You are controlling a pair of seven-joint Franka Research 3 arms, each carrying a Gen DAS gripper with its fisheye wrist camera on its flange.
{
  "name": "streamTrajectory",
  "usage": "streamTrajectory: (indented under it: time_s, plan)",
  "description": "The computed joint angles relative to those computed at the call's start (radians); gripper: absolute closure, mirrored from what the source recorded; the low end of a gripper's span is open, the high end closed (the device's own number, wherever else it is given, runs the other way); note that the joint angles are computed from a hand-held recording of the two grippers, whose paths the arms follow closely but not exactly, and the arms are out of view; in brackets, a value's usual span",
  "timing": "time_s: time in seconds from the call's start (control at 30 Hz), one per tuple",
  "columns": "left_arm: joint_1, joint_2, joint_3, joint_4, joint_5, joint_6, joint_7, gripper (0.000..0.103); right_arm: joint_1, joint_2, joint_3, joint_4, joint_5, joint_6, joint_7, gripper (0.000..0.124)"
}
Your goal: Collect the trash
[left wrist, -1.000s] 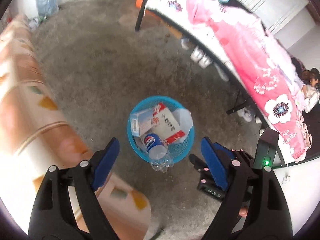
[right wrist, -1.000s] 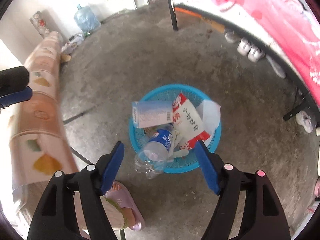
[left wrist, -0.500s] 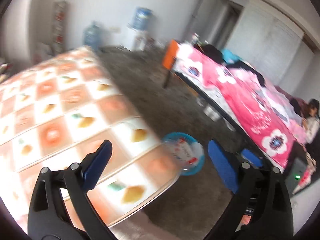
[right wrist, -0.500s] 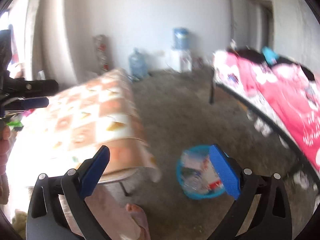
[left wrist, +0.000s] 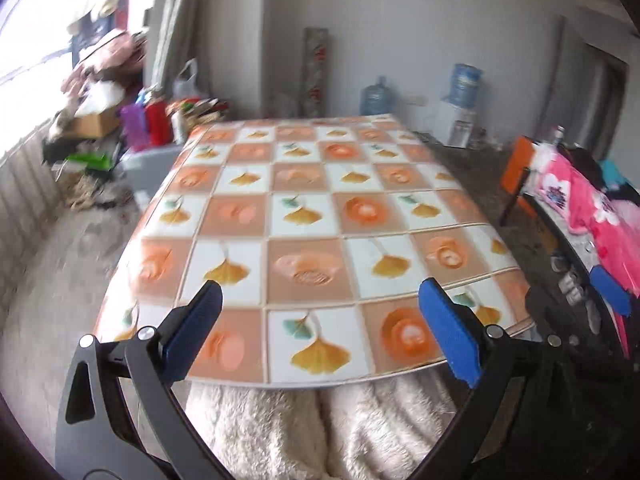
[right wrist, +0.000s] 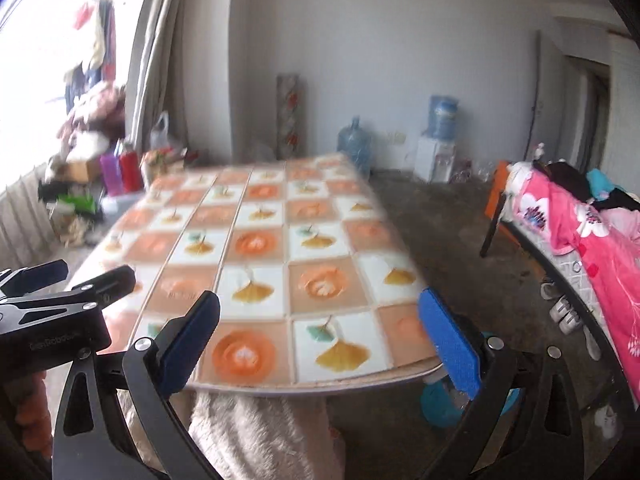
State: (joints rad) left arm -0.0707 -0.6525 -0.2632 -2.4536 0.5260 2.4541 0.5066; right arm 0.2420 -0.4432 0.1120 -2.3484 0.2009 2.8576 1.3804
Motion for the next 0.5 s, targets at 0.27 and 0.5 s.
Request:
streamTrajectory:
  time_s: [0.27, 0.5]
  plan:
    - [-0.025, 0.020, 0.002, -0.021, -0.054, -0.132, -0.049, 0.009, -0.048, 0.006, 0.077, -0.009, -0.136, -0.113, 0.110, 0.027]
    - [-0.031, 0.063, 0.007, 0.004, -0.043, -0.149, -0.053, 0.009, -0.065, 0.044, 0.079, 0.016, -0.205, -0.150, 0.189, 0.027]
